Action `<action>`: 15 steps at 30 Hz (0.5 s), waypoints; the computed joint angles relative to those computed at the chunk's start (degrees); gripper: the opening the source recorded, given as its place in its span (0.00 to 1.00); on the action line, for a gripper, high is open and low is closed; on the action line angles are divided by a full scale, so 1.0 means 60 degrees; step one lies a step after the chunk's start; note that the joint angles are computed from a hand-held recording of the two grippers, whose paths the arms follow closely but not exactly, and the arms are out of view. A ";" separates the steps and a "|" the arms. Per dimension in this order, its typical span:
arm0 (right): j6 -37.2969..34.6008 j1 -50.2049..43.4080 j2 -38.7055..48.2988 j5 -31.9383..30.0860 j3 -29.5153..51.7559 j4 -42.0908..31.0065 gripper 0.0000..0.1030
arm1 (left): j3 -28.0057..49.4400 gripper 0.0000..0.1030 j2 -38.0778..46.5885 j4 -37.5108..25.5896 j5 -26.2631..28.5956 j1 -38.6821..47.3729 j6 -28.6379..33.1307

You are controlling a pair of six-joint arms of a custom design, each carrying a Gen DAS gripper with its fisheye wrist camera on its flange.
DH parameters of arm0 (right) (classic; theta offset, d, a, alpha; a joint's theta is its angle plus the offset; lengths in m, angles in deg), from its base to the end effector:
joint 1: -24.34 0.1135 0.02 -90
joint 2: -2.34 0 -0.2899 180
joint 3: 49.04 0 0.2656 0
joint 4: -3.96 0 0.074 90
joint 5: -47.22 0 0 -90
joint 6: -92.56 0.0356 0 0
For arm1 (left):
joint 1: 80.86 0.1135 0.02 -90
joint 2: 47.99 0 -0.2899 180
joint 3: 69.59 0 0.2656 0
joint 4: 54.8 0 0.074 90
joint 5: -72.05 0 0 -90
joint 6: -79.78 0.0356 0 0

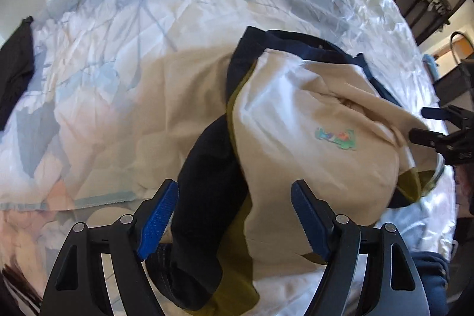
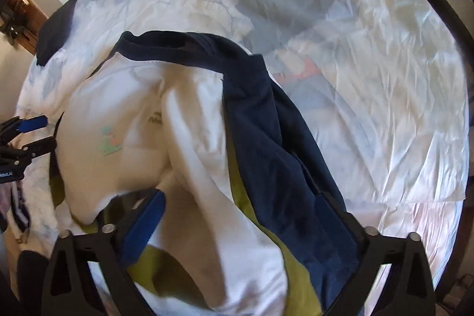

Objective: Fold clothes

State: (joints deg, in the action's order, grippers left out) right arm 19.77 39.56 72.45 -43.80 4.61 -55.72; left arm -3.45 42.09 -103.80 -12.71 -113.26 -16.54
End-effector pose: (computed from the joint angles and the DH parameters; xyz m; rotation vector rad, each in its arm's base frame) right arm 0.1951 0.0537 0.2044 0.0474 2.9113 0.1237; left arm 0.2476 -0.1610 0.1910 0.6688 2.8002 -0.2674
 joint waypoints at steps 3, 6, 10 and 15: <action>-0.0960 -0.0482 0.0902 -0.0084 0.0153 0.0025 0.91 | 0.0505 0.76 0.0467 -0.0273 0.0183 0.0268 0.0101; -0.2061 -0.1495 0.1718 -0.1170 0.0310 0.0595 0.86 | 0.1458 0.76 0.1066 -0.0903 -0.0570 -0.0005 0.0477; -0.3179 -0.2236 0.2844 -0.1300 0.1070 0.0660 0.95 | 0.2833 0.76 0.1911 -0.1243 -0.0749 0.0004 0.0673; -0.3651 -0.3349 0.2223 -0.2266 0.1258 0.0567 1.00 | 0.4397 0.76 0.3383 -0.1810 -0.0877 -0.0128 0.0732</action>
State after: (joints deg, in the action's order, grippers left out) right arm -2.13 19.46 85.79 -57.40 12.16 -52.32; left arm 22.93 62.39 -114.66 -17.98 -114.03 -12.15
